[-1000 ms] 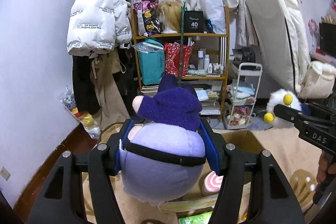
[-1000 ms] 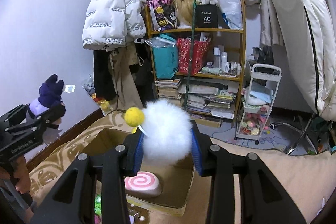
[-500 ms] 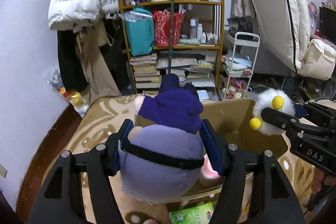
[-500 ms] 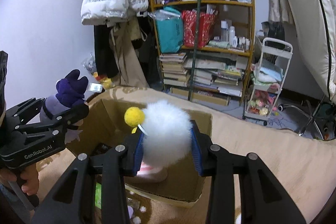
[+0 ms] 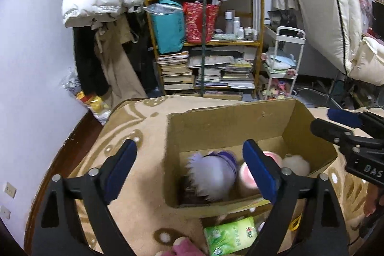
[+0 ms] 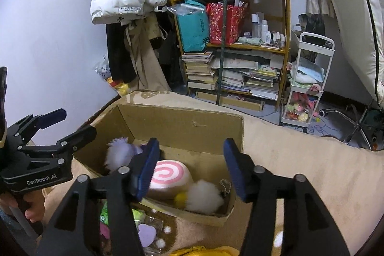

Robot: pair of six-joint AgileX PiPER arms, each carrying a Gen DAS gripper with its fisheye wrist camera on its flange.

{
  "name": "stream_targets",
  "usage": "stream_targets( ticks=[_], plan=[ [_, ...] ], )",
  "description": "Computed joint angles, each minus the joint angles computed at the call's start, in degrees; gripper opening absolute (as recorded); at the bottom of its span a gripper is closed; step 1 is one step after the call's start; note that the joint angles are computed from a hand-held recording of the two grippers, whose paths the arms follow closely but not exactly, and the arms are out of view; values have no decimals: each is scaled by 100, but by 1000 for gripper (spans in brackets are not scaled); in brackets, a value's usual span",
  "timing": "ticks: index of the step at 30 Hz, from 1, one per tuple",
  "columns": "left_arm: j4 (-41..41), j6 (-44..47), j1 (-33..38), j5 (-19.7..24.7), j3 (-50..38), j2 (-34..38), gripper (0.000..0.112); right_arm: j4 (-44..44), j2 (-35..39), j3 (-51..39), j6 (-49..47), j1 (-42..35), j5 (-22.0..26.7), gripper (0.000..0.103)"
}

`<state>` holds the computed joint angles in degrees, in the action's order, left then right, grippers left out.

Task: Organize soft objects
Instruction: 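Lift both plushes over the box and open both tools to drop them, then move both open tools toward the pink bear and green tissue pack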

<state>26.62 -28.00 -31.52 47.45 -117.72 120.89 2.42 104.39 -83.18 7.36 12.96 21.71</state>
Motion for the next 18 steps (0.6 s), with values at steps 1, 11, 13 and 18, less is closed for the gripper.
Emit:
stream_targets(
  ticks=[1, 11, 13, 18],
  plan=[
    [89, -82, -8, 54, 71, -75, 90, -38, -65, 65, 53, 11, -6, 66],
    [189, -279, -12, -7, 1080, -937, 98, -420, -764, 689, 646, 151, -191, 103],
    [269, -369, -70, 34, 1283, -1104, 98, -516, -903, 815, 763, 189, -208, 103],
    [386, -605, -232, 215, 1731, -1541, 98, -953, -1302, 1159, 1235, 342, -97, 103]
  ],
)
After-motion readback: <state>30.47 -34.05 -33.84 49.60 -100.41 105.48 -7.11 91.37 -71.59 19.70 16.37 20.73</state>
